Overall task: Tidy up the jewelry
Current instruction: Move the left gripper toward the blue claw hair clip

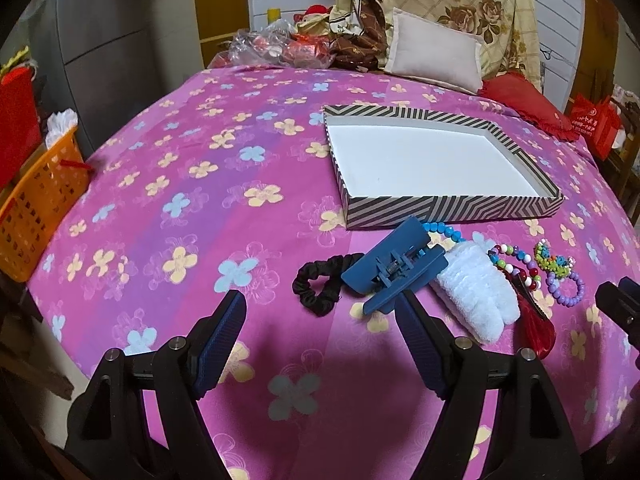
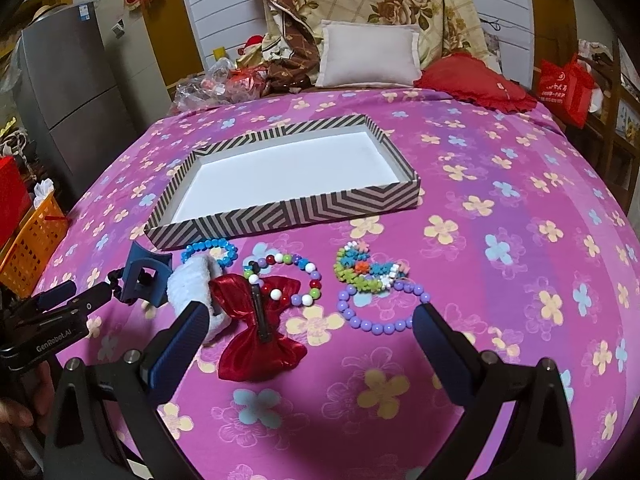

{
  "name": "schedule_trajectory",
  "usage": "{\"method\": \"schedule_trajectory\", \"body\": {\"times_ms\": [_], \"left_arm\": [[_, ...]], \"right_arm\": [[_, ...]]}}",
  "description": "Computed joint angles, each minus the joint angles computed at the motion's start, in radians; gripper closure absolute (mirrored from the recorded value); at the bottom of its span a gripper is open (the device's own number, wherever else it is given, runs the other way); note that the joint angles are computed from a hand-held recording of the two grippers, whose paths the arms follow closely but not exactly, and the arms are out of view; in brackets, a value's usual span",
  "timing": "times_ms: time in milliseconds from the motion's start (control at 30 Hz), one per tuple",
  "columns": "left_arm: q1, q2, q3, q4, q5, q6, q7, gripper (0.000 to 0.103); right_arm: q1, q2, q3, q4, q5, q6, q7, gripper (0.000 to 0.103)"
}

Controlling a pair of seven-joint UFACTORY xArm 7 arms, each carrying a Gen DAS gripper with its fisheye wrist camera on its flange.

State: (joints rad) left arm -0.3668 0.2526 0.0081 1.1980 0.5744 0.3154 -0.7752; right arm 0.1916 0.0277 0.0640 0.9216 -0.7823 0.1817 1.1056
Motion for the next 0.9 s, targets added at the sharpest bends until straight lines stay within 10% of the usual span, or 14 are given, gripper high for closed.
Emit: {"method": "schedule_trajectory", "body": {"times_ms": [300, 900], "left_arm": [[0.050, 0.003, -0.048, -0.017, -0.162, -0.052, 0.164, 0.036], [0.173, 0.107, -0.214, 0.094, -0.654, -0.039, 0.859, 0.036]], "right_arm": [[0.021, 0.028, 0.001, 0.019, 0.052, -0.034, -0.079, 0.000], [0.057, 0.071, -0.020, 0.041, 0.228, -0.053, -0.263, 0.000]]}}
